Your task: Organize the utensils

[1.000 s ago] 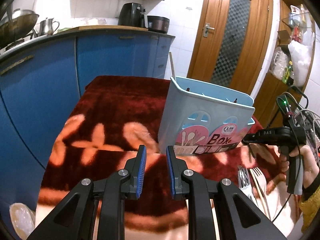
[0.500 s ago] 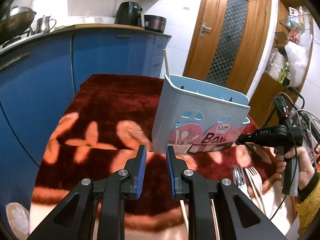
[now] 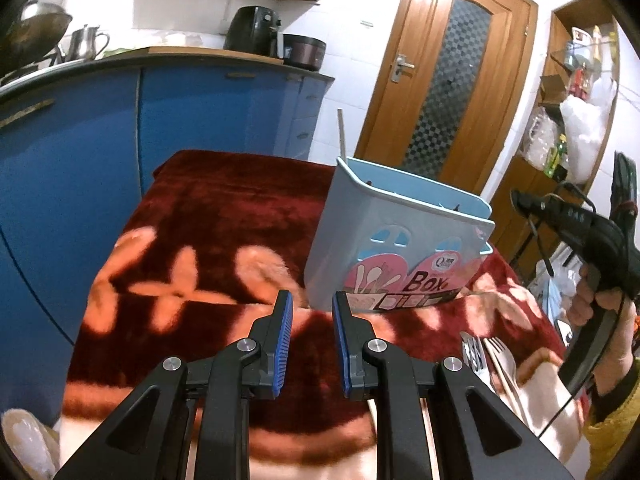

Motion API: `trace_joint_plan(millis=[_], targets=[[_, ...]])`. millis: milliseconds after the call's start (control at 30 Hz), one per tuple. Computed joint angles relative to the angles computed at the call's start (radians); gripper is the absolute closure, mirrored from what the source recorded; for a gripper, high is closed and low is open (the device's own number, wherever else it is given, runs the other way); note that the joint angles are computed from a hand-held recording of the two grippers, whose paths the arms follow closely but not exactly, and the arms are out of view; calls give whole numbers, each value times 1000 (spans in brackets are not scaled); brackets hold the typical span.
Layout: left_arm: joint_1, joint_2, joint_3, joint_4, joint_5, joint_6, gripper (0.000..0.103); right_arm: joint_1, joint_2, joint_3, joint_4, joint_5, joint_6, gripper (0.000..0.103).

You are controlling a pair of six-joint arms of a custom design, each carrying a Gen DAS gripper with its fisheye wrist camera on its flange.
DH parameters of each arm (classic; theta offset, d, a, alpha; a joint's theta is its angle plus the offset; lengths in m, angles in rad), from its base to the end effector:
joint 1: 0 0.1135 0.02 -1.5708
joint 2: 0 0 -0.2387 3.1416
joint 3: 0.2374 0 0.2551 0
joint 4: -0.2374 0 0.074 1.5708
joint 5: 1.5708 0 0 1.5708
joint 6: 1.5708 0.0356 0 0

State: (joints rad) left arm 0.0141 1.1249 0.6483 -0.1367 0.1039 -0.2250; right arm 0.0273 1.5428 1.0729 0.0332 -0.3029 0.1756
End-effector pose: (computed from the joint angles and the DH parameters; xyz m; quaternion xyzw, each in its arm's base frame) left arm 0.2544 -0.0001 0.2054 -0.0820 0.8829 -0.0943 0.4526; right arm 0.3590 0.0204 0.2477 -0.0190 0.8375 0.1804 0.5154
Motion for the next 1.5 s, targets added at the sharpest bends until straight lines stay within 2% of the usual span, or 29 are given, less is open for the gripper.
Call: trace_joint_plan(millis=[167, 400, 500, 600, 700, 867, 967, 1233, 1500], targets=[[7, 16, 7, 5, -15, -10, 83, 95, 73, 28, 165, 120, -24, 99], [22, 50, 18, 16, -26, -16, 83, 198, 216, 56, 403, 283, -146, 99], [22, 67, 22, 25, -26, -21, 83, 219, 229, 23, 495, 328, -209, 99], [18, 86, 29, 33, -23, -19, 83, 229, 220, -10, 528, 332, -269, 99], [7, 93, 35, 34, -27, -16, 83, 226, 187, -40, 495, 299, -313, 99], [-7, 72, 29, 24, -41, -20, 83, 206, 138, -52, 377, 220, -305, 97], [-12, 46, 23, 9, -51, -24, 83, 184, 112, -53, 309, 175, -275, 91], [-49, -72, 1, -63, -97, -40, 83, 131, -12, -98, 216, 67, -229, 90], [-100, -105, 3, -97, -143, -47, 83, 44, -37, -59, 95, -32, -201, 83]])
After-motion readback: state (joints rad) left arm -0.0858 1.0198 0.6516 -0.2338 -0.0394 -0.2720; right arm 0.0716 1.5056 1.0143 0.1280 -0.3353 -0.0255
